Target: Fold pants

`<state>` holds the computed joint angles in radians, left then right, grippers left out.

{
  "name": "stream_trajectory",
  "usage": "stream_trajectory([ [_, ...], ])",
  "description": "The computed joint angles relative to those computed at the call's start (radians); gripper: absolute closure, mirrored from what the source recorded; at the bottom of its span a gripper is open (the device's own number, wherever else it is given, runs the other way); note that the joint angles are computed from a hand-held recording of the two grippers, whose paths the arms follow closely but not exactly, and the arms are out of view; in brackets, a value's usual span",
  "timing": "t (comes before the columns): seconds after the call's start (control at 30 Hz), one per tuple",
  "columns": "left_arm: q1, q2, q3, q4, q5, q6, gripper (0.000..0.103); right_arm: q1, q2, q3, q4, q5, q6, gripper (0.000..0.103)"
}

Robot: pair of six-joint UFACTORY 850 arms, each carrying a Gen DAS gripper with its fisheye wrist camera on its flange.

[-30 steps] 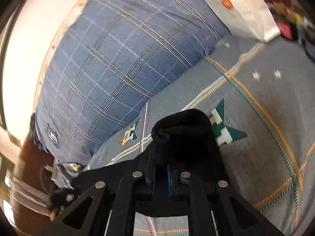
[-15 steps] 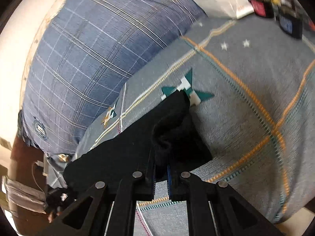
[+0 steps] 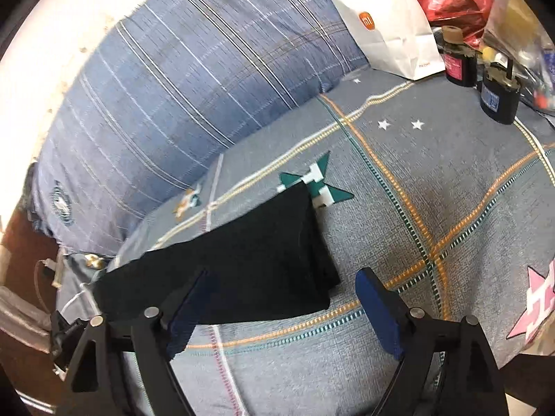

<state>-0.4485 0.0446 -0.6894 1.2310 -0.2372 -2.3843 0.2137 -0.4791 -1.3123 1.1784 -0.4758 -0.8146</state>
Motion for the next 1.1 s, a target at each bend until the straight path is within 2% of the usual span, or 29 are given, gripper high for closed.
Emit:
stream_trajectory([
  [0.07,-0.094,-0.061,-0.089,-0.118,-0.126,0.194,0.041,-0.007,-0.016,-0.024,-0.028,-0.007,0.043,0.016],
  [0.1,-0.136,-0.093,-0.134,-0.155,-0.162,0.269,0.041,-0.013,-0.030,-0.039,-0.015,-0.024,0.039,0.016],
  [0.2,-0.200,-0.177,-0.248,-0.242,-0.229,0.439,0.040,-0.030,-0.095,-0.094,0.080,-0.105,-0.021,0.019],
  [0.27,-0.231,-0.291,-0.384,-0.286,-0.256,0.575,0.034,-0.039,-0.104,-0.078,0.184,-0.118,-0.098,0.026],
  [0.33,-0.255,-0.400,-0.531,-0.362,-0.305,0.744,0.033,-0.047,-0.086,-0.034,0.309,-0.126,-0.208,0.026],
  [0.4,-0.272,-0.492,-0.647,-0.402,-0.321,0.870,0.033,-0.062,-0.065,0.000,0.410,-0.170,-0.307,0.026],
  [0.43,-0.293,-0.507,-0.663,-0.419,-0.328,0.899,0.033,-0.066,-0.052,0.016,0.434,-0.173,-0.332,0.026],
  [0.5,-0.296,-0.601,-0.781,-0.487,-0.322,1.054,0.034,-0.072,-0.032,0.041,0.416,-0.142,-0.300,0.026],
  [0.57,-0.314,-0.671,-0.886,-0.540,-0.348,1.188,0.034,-0.095,-0.032,0.061,0.496,-0.204,-0.343,0.026],
  [0.63,-0.340,-0.731,-0.967,-0.602,-0.378,1.319,0.034,-0.115,-0.035,0.077,0.574,-0.230,-0.365,0.026],
  [0.7,-0.355,-0.783,-1.030,-0.611,-0.399,1.370,0.034,-0.137,-0.061,0.074,0.605,-0.294,-0.338,0.026],
  [0.8,-0.366,-0.865,-1.149,-0.628,-0.447,1.441,0.034,-0.147,-0.075,0.065,0.614,-0.313,-0.328,0.026],
  [0.83,-0.371,-0.901,-1.202,-0.622,-0.484,1.460,0.036,-0.149,-0.076,0.064,0.617,-0.325,-0.332,0.026],
  [0.87,-0.374,-0.942,-1.264,-0.630,-0.520,1.490,0.045,-0.152,-0.079,0.063,0.618,-0.341,-0.334,0.026],
  [0.9,-0.375,-0.987,-1.332,-0.644,-0.558,1.522,0.049,-0.155,-0.088,0.056,0.618,-0.355,-0.330,0.026],
  [1.1,-0.393,-1.120,-1.556,-0.598,-0.699,1.547,0.053,-0.174,-0.118,0.041,0.629,-0.426,-0.303,0.026],
])
